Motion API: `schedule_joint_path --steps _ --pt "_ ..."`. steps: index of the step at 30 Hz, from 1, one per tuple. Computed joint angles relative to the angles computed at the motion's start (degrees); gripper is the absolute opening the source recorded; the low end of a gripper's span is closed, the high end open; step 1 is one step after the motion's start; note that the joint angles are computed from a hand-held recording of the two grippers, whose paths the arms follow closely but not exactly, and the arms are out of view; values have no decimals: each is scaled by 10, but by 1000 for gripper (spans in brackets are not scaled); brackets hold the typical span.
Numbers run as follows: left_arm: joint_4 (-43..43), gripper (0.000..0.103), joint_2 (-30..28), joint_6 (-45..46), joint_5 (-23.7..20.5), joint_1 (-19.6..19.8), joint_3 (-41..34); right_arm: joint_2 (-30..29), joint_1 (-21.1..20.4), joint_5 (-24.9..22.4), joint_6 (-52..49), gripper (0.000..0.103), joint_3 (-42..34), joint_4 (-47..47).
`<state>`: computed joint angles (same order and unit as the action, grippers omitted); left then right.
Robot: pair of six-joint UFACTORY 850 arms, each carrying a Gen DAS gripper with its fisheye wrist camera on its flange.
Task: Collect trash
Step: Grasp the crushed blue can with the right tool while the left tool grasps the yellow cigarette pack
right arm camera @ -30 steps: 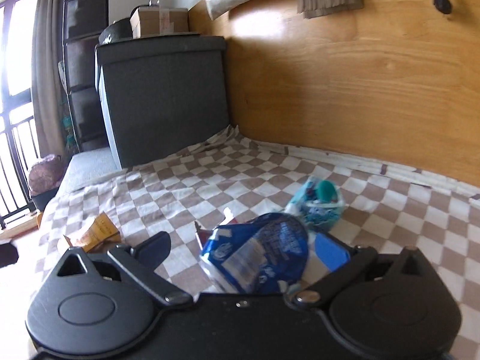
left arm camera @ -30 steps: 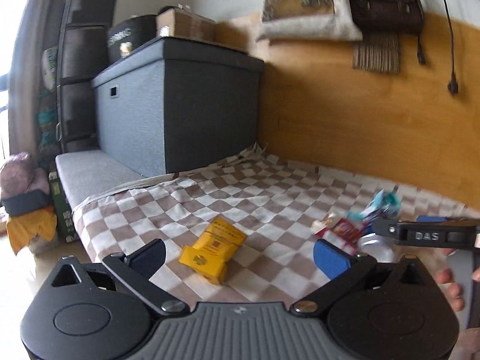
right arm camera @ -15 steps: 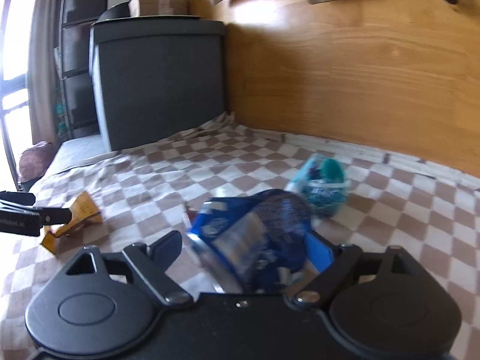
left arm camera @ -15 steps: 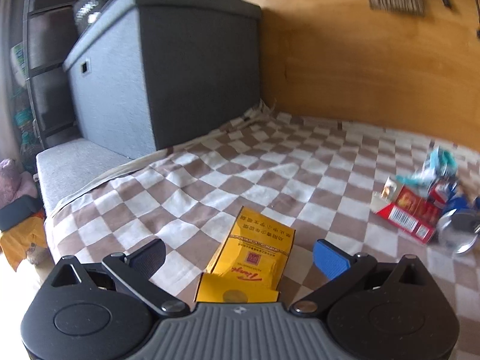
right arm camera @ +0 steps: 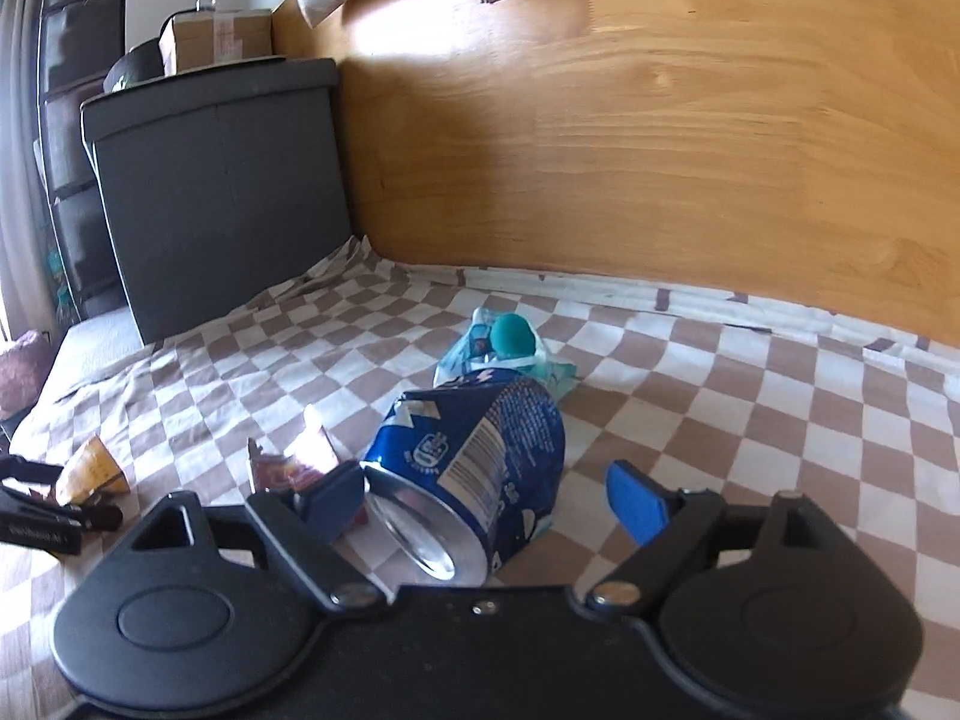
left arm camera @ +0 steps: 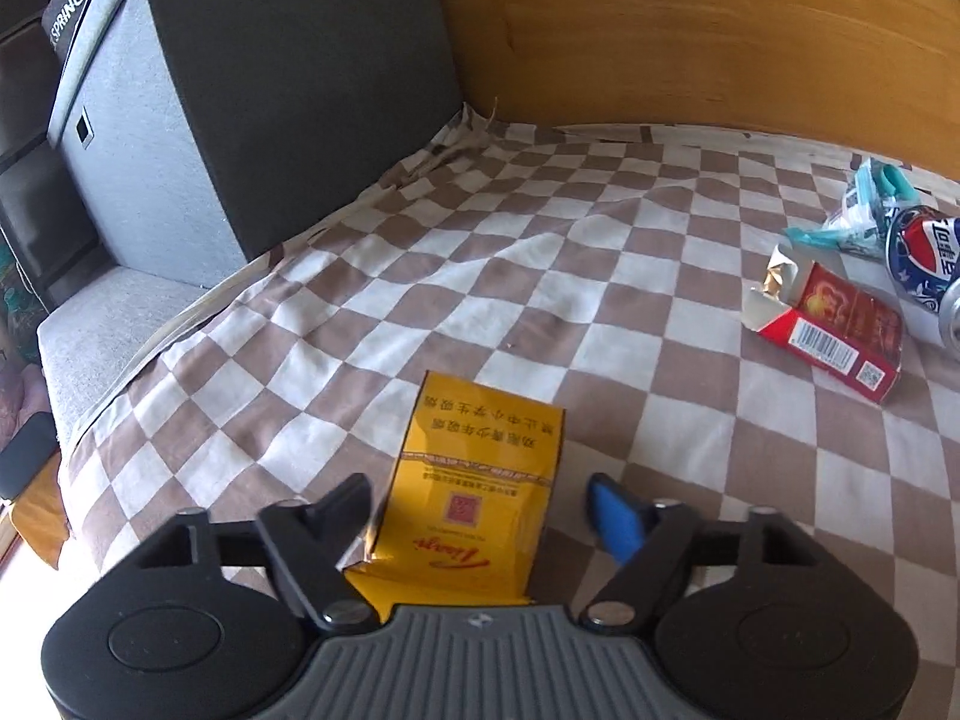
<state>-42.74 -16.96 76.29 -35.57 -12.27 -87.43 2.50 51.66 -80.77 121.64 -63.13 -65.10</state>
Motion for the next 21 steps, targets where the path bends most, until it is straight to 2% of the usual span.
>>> schedule_joint_path --steps 1,5,11,14,17,21 --pt "7 59 3 -9 8 -3 4 3 0 5 3 89 2 -2" --pt "16 58 18 -34 23 -5 20 16 2 23 25 89 15 -14" --pt "-80 57 83 28 18 7 101 24 6 30 62 89 17 -41" --pt "-128 57 124 72 6 14 151 29 -10 67 66 89 11 -43" --pt "-145 57 154 76 -9 18 186 26 -47 108 13 89 -14 -16" --pt "-143 57 177 45 -24 22 207 -6 -99 148 -136 89 -75 51"
